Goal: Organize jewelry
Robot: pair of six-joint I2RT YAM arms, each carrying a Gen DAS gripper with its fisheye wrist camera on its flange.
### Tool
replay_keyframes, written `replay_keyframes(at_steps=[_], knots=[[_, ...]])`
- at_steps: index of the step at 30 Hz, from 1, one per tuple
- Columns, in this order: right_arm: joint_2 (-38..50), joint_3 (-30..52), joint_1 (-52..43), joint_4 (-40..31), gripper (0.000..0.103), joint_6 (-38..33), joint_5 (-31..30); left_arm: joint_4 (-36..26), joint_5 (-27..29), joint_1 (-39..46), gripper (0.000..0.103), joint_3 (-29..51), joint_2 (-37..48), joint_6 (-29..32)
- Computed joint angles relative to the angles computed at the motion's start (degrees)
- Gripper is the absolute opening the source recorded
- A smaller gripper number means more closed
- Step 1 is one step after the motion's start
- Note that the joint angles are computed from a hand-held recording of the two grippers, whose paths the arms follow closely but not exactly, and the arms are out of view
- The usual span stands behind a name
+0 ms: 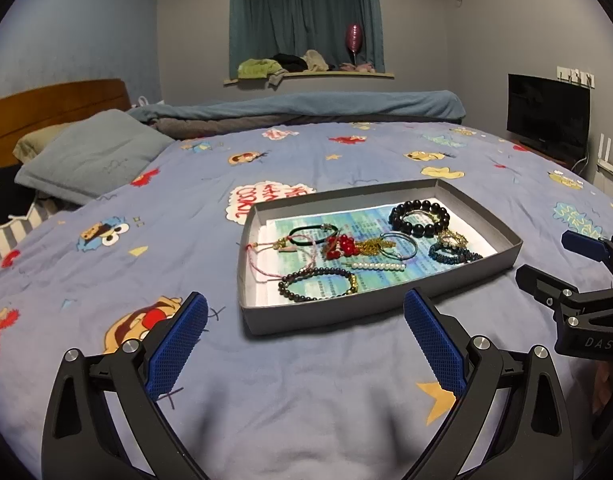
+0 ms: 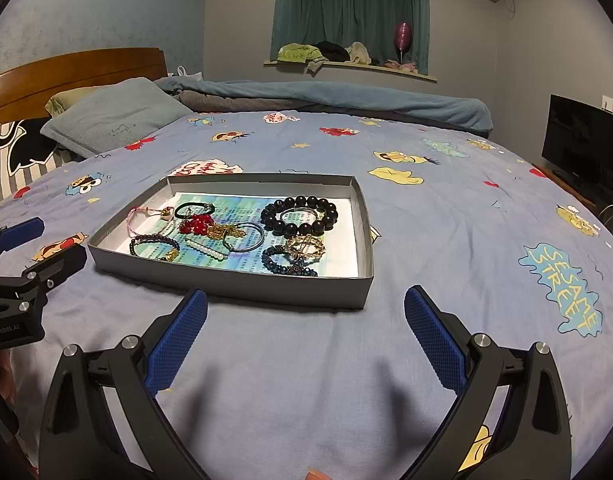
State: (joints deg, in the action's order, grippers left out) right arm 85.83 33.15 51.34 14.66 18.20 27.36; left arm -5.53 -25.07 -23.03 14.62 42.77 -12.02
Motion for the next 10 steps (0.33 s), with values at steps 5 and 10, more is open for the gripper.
replay_keyframes(at_steps=[5, 10], knots=[[0.28, 0.07, -0.13, 0.31, 0.097, -0.04, -0.16, -0.06, 1.0, 0.38, 0.098, 0.81, 1.7, -0.49], [0.49, 0.08, -1.03, 0.34, 0.097, 0.24, -1.7, -1.18, 7.44, 6.14, 0.098, 1.69, 2.05, 0.35]])
